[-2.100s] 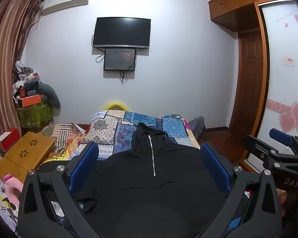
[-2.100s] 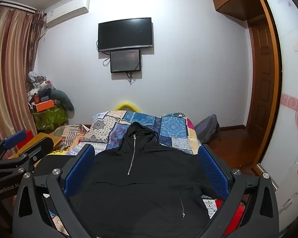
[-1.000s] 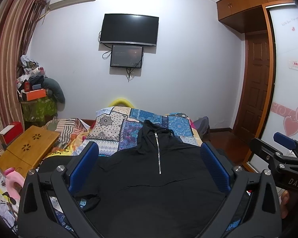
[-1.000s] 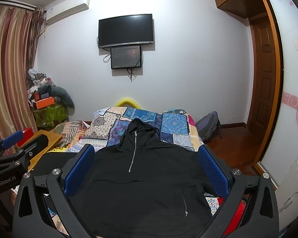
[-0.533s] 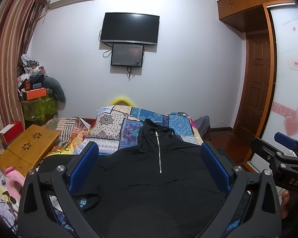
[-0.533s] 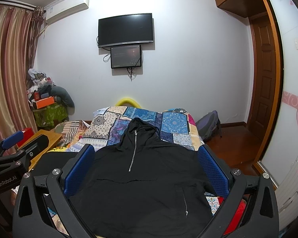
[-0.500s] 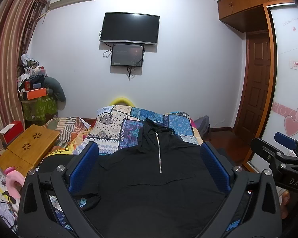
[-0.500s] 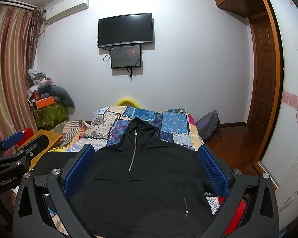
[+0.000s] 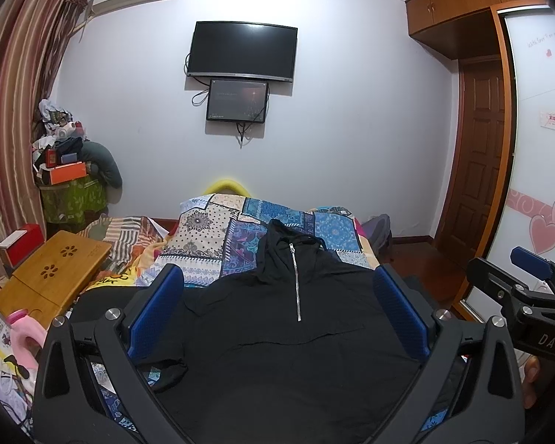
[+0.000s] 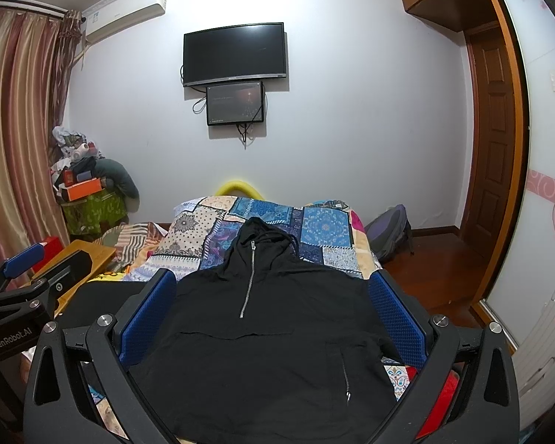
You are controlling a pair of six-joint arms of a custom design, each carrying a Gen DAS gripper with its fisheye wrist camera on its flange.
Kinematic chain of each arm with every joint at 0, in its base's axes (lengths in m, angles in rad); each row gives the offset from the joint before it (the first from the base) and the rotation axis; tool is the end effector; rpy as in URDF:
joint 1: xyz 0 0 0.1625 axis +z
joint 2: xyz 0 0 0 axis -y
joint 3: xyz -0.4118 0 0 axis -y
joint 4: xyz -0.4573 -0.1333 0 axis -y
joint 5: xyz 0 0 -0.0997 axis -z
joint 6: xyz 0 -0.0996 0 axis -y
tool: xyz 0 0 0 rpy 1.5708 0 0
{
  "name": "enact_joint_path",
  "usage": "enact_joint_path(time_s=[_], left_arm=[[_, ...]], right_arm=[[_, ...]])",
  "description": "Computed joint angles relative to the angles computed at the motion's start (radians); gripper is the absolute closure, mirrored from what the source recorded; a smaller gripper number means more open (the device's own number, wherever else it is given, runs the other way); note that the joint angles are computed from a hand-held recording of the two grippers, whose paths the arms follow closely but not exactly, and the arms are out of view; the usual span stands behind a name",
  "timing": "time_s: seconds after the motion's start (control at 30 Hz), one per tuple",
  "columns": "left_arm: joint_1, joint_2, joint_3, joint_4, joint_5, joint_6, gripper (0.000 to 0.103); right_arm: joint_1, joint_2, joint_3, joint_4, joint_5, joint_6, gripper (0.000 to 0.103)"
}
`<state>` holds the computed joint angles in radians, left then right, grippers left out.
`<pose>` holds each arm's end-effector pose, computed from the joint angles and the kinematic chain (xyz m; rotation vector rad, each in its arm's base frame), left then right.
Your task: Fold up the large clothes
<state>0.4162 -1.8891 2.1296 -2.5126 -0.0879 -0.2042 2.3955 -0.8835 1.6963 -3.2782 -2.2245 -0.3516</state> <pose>-0.2692 -0.3732 0.5023 0.2887 1.8845 -1.5546 0.5632 -0.4215 0.1770 1.0093 -2.2186 1.3131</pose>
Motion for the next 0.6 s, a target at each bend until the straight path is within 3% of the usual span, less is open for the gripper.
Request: enact_joint_path(time_s=[0.6], left_arm=[[0.022, 0.011, -0.012, -0.016, -0.004, 0.008, 0.0]], right_arm=[[-0.004, 0.001, 0.0, 0.012, 0.0, 0.011, 0.0]])
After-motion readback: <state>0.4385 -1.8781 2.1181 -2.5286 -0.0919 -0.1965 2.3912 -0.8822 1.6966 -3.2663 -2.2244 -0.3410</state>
